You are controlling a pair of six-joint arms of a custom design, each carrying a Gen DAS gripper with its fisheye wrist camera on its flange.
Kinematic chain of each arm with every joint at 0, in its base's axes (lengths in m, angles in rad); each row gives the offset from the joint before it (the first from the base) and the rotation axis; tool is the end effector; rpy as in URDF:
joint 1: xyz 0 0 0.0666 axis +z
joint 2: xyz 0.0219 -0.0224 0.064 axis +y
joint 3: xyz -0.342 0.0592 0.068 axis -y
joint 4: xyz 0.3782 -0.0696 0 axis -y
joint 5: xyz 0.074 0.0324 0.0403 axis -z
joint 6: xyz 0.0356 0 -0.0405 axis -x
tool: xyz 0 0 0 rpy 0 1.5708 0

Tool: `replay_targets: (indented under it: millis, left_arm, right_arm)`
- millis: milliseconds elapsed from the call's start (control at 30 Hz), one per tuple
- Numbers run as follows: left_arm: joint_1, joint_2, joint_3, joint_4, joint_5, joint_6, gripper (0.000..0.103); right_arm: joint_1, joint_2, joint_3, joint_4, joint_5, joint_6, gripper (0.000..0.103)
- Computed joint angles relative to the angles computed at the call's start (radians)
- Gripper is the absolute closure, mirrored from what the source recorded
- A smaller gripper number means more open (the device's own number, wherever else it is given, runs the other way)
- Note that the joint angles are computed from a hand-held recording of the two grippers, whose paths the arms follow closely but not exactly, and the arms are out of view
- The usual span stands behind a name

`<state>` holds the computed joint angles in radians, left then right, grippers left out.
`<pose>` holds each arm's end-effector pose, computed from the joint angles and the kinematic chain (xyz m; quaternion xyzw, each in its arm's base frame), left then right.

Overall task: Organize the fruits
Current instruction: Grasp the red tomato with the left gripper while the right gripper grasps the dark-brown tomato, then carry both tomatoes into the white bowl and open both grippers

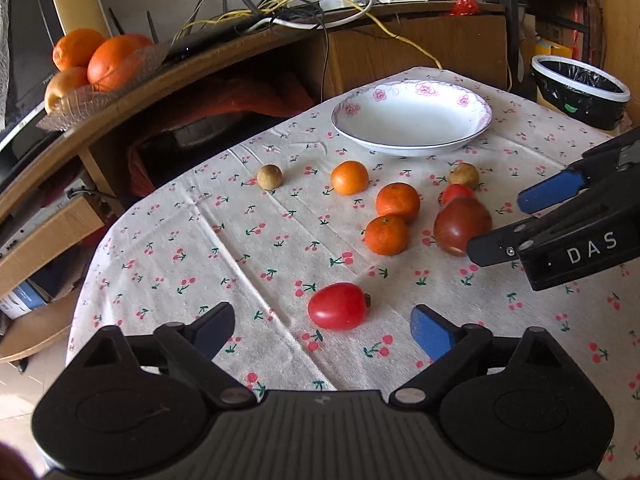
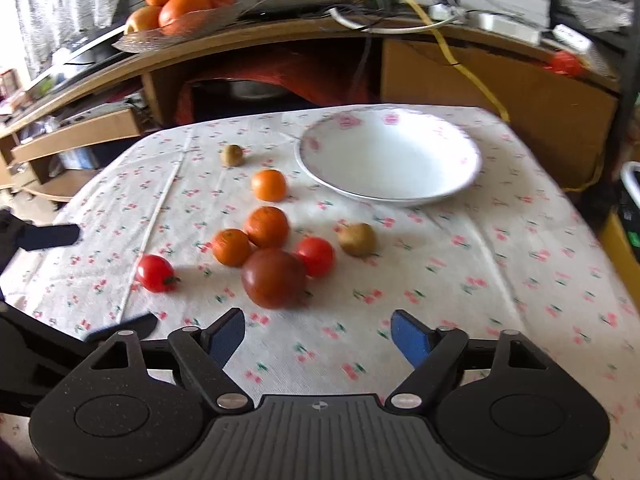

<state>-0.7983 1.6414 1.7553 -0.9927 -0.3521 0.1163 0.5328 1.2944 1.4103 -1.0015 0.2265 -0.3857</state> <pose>0.3979 -0.3913 0.4271 0.2538 0.8927 0.0004 0.3723 0.3818 0.2154 0.4376 -0.0309 0.9361 0.0525 0.3464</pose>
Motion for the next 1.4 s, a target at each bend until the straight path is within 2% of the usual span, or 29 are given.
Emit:
replay_targets:
  millis: [200, 267, 333, 400, 500, 633, 733, 833, 933, 1100, 1400]
  left_arm:
    - [0.016, 0.025, 0.019, 0.005, 0.037, 0.003, 0.011]
    - [0.025, 0.036, 0.031, -0.008, 0.071, 0.014, 0.022]
    - [0.032, 0.037, 0.031, -0.006, 0.100, 0.032, 0.027]
    - [0.036, 0.043, 0.041, -0.013, 0.116, 0.040, 0.032]
    - [0.041, 0.042, 0.045, -0.017, 0.158, 0.055, 0.046]
    - [0.035, 0.056, 0.074, -0.046, 0.150, 0.043, 0.052]
    - [0.035, 0.068, 0.101, -0.070, 0.146, 0.041, 0.058]
    - [0.041, 0.075, 0.123, -0.093, 0.166, 0.053, 0.059]
    - [0.031, 0.082, 0.129, -0.111, 0.141, 0.024, 0.058]
    - [0.029, 0.082, 0.123, -0.106, 0.134, 0.036, 0.058]
    - [0.045, 0.089, 0.169, -0.141, 0.191, 0.111, 0.060]
  right_arm:
    - [-0.032, 0.049, 0.031, 0.025, -0.094, 0.056, 0.045]
    - [-0.038, 0.068, 0.046, 0.020, -0.112, 0.072, 0.047]
    - [-0.043, 0.079, 0.052, 0.024, -0.133, 0.077, 0.049]
    - [-0.045, 0.090, 0.059, 0.021, -0.149, 0.083, 0.056]
    - [-0.040, 0.099, 0.064, 0.023, -0.150, 0.106, 0.060]
    - [-0.046, 0.099, 0.064, 0.027, -0.172, 0.110, 0.069]
    - [-0.050, 0.096, 0.063, 0.025, -0.182, 0.104, 0.070]
    - [-0.051, 0.090, 0.060, 0.023, -0.188, 0.098, 0.070]
    - [-0.056, 0.085, 0.061, 0.013, -0.195, 0.081, 0.070]
    - [-0.056, 0.062, 0.056, 0.005, -0.177, 0.073, 0.070]
    - [-0.039, 0.034, 0.087, -0.069, -0.116, 0.054, 0.070]
